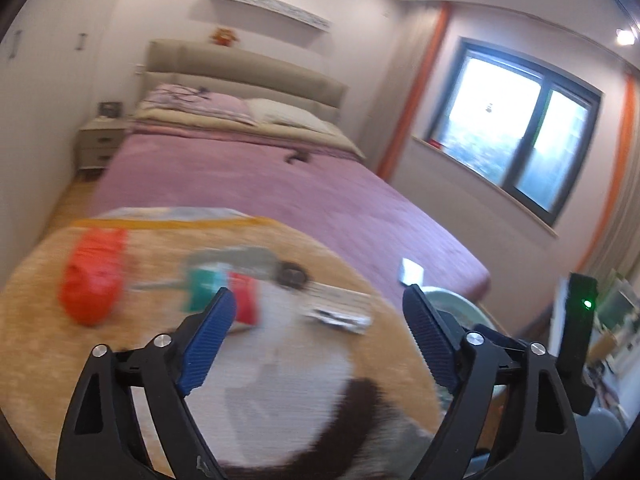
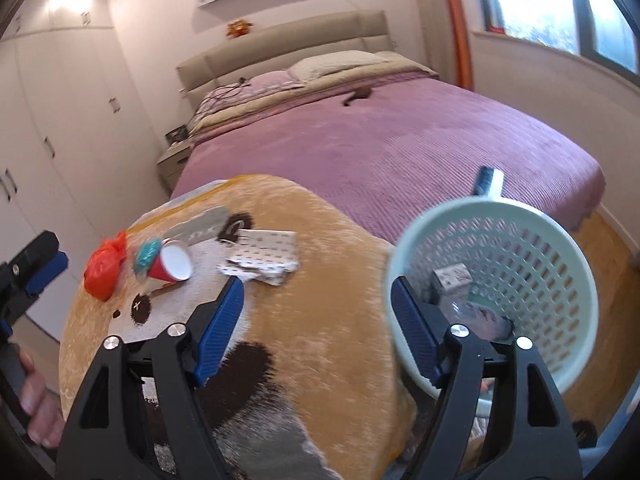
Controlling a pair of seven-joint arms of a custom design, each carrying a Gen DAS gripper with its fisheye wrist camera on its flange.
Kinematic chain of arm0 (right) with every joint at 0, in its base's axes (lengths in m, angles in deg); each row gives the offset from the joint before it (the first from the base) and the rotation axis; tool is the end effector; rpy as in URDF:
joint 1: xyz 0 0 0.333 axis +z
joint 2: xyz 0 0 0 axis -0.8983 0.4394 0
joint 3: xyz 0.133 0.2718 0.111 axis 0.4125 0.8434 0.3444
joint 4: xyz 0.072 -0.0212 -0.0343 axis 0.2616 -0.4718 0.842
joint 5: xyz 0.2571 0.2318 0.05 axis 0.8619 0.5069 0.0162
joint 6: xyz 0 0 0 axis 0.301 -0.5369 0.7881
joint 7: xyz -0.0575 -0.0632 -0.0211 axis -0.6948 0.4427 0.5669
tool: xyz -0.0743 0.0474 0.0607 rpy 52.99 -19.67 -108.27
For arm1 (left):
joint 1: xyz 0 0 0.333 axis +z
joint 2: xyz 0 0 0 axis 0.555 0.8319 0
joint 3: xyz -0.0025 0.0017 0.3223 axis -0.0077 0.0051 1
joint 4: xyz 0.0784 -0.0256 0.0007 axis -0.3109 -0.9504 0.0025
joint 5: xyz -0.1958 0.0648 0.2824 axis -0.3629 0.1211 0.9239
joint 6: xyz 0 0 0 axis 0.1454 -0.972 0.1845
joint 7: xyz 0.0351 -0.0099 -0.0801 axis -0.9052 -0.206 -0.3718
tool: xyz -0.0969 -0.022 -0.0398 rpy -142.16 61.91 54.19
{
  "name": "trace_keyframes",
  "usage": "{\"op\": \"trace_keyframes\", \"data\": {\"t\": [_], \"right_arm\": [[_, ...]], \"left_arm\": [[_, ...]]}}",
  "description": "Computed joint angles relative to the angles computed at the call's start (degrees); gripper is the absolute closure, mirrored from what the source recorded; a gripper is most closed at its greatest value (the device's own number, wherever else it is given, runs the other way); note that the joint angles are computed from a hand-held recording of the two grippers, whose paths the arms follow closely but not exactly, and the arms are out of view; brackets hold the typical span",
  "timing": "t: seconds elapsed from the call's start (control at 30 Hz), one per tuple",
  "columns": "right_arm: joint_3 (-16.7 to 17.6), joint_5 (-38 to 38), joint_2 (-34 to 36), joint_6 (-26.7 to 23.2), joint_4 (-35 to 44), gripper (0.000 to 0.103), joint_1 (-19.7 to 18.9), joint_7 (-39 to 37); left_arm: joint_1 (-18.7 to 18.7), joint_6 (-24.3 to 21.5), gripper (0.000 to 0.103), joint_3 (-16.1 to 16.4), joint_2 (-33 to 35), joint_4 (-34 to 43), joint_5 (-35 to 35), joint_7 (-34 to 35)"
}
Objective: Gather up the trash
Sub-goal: 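Grasp the orange plastic bag with the left tool while the right tool grasps the polka-dot paper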
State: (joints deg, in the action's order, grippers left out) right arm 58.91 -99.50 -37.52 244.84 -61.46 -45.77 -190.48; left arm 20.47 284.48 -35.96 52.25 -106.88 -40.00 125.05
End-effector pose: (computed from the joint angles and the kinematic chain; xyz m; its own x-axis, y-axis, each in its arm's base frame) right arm 0.5923 0.2309 0.3145 -0.1070 -0.9612 -0.2544 -0.6536 0.2608 -0.7105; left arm 0.6664 -0.3062 0.3164 -0.3279 -0.8860 0.3279 -0.5671 -0.0930 -0.8184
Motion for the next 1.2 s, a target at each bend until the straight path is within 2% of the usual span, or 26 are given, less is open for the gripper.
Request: {"op": "trace_keyframes", "data": {"t": [0.1,0.23,0.27,0.33,0.43,0.47,0.57,0.63,0.77,0.9,0.93,1.0,1.1,1.13,1.2], "right_arm": [[0.1,4.8,2.3,-1.1,3.1,0.028,1.1,-6.8],[-0.3,11.3,6.6,-1.3,8.5,0.028,2.5,-16.5],[0.1,14.0,8.0,-1.9,10.1,0.028,2.4,-20.1],[1.7,19.8,10.6,-3.3,13.0,0.028,1.6,-27.5],[3.0,26.0,14.0,-4.3,17.1,0.028,0.8,-34.6],[3.9,28.5,15.6,-5.1,19.1,0.029,0.2,-37.7],[5.2,33.8,19.5,-7.1,24.0,0.048,-0.6,-45.1],[7.5,38.3,22.0,-9.3,27.0,0.048,-2.0,-51.1],[8.4,43.9,24.4,-9.3,29.2,0.048,-3.2,-55.8],[12.8,50.3,27.2,-10.7,32.4,0.045,-5.7,-64.7],[15.1,52.3,28.4,-12.1,33.8,0.045,-6.7,-68.6],[16.8,55.3,29.9,-14.7,36.4,0.045,-7.0,-72.9],[17.5,58.7,31.4,-16.8,38.8,0.045,-6.8,-76.7],[17.4,59.6,31.6,-17.1,39.2,0.045,-6.6,-77.7],[16.4,60.7,31.4,-16.6,39.0,0.045,-6.0,-78.8]], "left_arm": [[-3.1,2.3,0.019,6.9,-1.8,-1.9,-5.0,-0.9],[-8.0,1.0,0.019,17.1,-2.2,-1.5,-12.7,-1.0],[-9.6,-0.4,0.019,20.5,-1.5,-0.3,-15.1,-1.4],[-10.2,-2.4,0.019,23.2,-0.6,1.2,-16.7,-2.1],[-12.6,-9.5,0.019,31.2,3.1,6.9,-17.7,-6.9],[-12.5,-10.2,0.019,31.6,3.5,7.2,-17.5,-7.6],[-11.0,-14.0,0.019,32.4,6.7,12.2,-15.5,-11.0],[-10.1,-14.5,0.019,31.8,7.8,13.4,-14.4,-12.6],[-9.2,-17.7,0.019,32.1,11.5,18.9,-11.5,-16.5],[-8.1,-20.7,0.019,32.0,15.7,25.4,-8.1,-19.7],[-7.8,-21.0,0.021,31.6,16.1,25.9,-7.3,-20.1],[-7.7,-22.8,0.027,32.0,16.8,27.2,-5.6,-21.6],[-5.9,-21.1,0.031,28.5,16.1,25.9,-3.7,-20.8],[-5.5,-20.4,0.037,27.8,15.6,25.1,-3.1,-21.0],[-5.4,-20.3,0.041,27.8,15.7,25.0,-1.7,-22.2]]}}
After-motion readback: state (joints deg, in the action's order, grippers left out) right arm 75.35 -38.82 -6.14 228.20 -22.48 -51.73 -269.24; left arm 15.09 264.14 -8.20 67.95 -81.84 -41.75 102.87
